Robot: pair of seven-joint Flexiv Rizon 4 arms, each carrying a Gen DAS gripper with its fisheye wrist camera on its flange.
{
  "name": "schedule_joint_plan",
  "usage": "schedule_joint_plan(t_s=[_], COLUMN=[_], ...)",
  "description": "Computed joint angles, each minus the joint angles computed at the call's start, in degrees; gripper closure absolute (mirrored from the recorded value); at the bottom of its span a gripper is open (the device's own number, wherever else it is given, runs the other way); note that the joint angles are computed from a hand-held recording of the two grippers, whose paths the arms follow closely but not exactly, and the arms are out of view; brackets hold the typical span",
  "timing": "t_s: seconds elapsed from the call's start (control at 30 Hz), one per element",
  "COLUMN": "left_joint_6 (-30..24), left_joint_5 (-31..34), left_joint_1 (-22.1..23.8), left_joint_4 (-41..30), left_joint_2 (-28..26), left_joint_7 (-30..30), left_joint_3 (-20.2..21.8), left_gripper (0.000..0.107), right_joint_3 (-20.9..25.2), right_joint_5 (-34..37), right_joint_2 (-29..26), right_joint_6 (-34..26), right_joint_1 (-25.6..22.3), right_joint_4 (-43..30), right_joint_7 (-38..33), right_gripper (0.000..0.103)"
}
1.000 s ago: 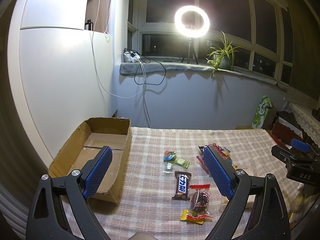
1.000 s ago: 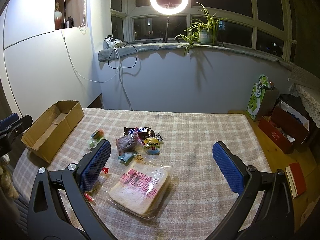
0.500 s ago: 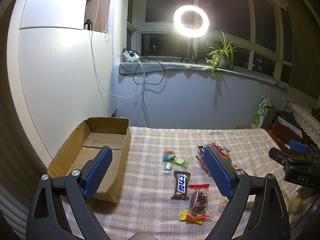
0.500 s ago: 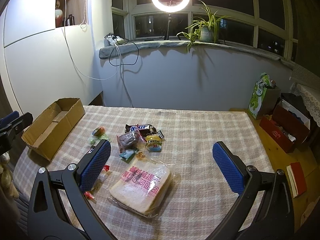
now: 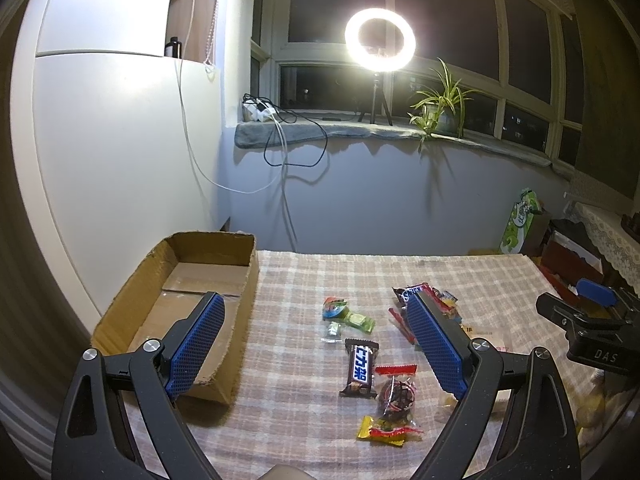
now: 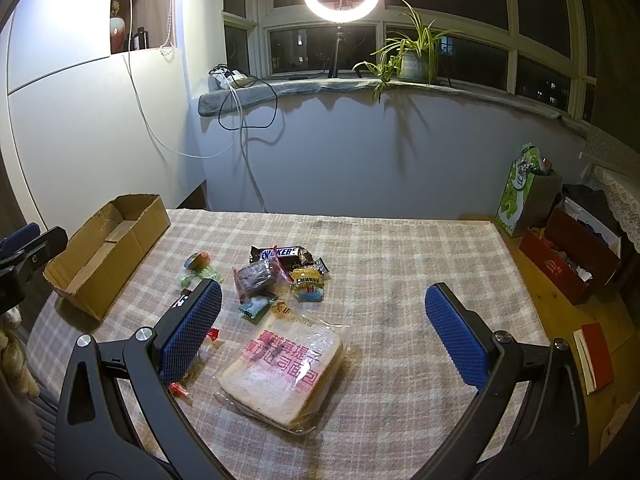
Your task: Organize snacks
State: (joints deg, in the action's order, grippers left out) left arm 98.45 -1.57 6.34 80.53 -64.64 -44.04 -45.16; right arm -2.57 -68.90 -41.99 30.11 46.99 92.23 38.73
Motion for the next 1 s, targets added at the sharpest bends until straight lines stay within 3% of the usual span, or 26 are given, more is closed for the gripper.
schedule_joint_plan(t_s=[0.6, 0.87, 1.0], left_joint_6=[-2.9, -14.5, -21.2], left_joint_5=[-1.3, -7.9, -11.3], left_joint_1=[-0.3, -0.3, -1.2], left_joint_4=[-0.6, -0.9, -1.1], left_joint_2=[-0.5, -0.9, -0.5], left_joint_7=[2.0, 7.2, 9.7], left_joint_3=[-0.2, -1.0, -0.3], left_gripper=[0.014, 0.015, 0.023], right_joint_3=[0.0, -0.3, -0.8], right_joint_5=[-0.2, -4.9, -9.5], right_joint_2=[-0.2, 1.2, 1.6], right_joint_6=[2.8, 15.1, 21.8], right_joint_1=[-0.8, -4.6, -6.6], right_joint_4=[1.2, 6.6, 8.9], right_joint_7=[1.7, 11.9, 18.6], right_gripper=[0.000, 0.000, 0.000])
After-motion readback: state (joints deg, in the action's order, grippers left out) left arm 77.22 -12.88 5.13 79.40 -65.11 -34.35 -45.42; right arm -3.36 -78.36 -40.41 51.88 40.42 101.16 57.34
